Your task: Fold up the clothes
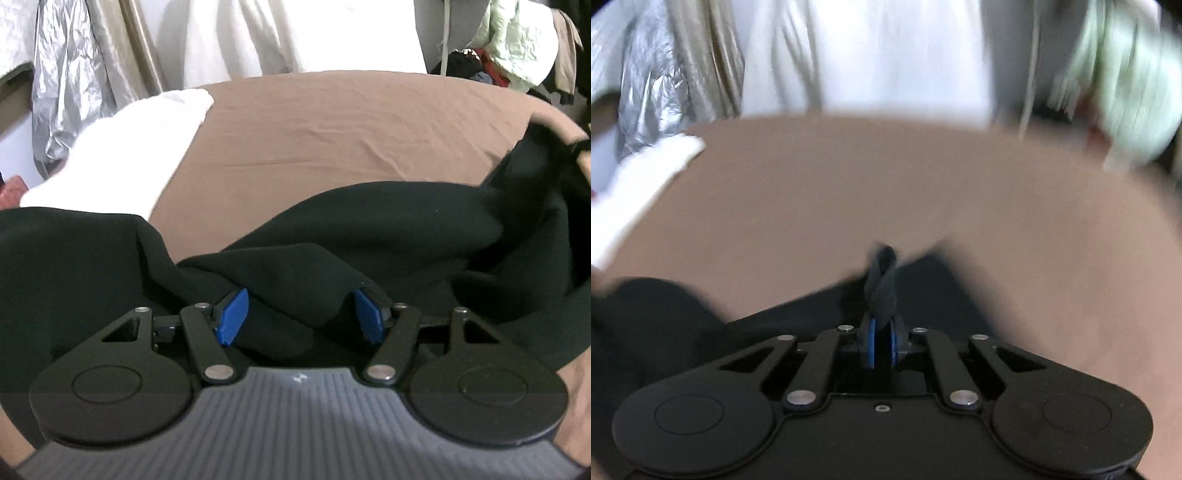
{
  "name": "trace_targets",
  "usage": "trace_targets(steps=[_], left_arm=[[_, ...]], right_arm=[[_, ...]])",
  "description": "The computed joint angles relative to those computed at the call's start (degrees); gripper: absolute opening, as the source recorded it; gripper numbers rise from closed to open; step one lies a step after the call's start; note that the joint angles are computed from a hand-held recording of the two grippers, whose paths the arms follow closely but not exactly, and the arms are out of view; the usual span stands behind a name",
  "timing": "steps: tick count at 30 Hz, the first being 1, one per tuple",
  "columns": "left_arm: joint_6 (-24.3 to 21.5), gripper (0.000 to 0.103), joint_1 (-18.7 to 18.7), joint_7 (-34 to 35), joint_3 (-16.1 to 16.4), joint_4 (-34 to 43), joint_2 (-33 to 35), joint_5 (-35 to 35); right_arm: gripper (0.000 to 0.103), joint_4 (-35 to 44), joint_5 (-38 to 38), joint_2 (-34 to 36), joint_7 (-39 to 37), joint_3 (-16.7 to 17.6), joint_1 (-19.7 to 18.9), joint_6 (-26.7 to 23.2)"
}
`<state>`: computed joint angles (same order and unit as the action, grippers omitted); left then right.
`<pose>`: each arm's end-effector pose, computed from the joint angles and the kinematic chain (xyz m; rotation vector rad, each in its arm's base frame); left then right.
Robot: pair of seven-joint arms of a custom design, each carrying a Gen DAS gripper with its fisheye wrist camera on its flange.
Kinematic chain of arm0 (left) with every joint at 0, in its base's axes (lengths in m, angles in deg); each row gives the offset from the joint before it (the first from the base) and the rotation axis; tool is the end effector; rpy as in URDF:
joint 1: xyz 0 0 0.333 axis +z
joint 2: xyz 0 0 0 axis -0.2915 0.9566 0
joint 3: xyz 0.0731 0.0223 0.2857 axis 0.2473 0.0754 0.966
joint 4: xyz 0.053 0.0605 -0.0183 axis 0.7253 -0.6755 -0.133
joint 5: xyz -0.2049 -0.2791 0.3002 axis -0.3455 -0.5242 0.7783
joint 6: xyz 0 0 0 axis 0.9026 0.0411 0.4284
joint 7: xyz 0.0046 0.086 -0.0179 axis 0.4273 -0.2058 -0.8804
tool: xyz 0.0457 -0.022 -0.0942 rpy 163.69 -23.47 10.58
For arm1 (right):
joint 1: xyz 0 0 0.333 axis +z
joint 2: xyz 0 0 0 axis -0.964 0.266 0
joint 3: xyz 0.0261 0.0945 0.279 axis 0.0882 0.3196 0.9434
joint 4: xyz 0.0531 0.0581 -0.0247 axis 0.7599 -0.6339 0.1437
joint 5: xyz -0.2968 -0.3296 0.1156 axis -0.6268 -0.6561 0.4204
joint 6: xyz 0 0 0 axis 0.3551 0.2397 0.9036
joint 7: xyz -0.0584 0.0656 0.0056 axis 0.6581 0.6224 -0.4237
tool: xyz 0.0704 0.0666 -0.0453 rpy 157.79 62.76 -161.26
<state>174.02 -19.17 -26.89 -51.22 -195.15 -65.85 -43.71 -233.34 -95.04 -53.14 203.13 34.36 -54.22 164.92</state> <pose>0.3881 -0.1752 0.5890 -1.8711 1.5918 -0.5338 0.4125 0.2479 0.4724 -1.9246 1.4621 -0.6425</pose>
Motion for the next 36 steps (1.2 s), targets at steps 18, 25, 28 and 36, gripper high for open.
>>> trace_targets(steps=[18,25,28,36], left_arm=[[8.55,0.064,-2.91,6.18,4.94,-3.05,-2.19,-9.93],[2.73,0.067,-4.2,7.42,5.79,-0.61,0.63,-14.84],[0.6,0.067,-4.88,7.37,6.13,0.14,1.34,-16.31],[3.15,0.067,-6.62,8.23,8.31,-1.72,0.44,-21.96]], right_arm=[[0.01,-10.54,4.57,-10.14,-3.36,-3.48,-2.38,-1.15],[0.037,-11.77,-0.25,-17.07,10.32,2.85,-5.45,-6.12],[0.048,-15.21,6.75,-21.97,7.01,-7.21,3.84,-5.71],[0.061,-17.89,16.59,-23.29,-5.2,-10.82,15.41,-13.28]])
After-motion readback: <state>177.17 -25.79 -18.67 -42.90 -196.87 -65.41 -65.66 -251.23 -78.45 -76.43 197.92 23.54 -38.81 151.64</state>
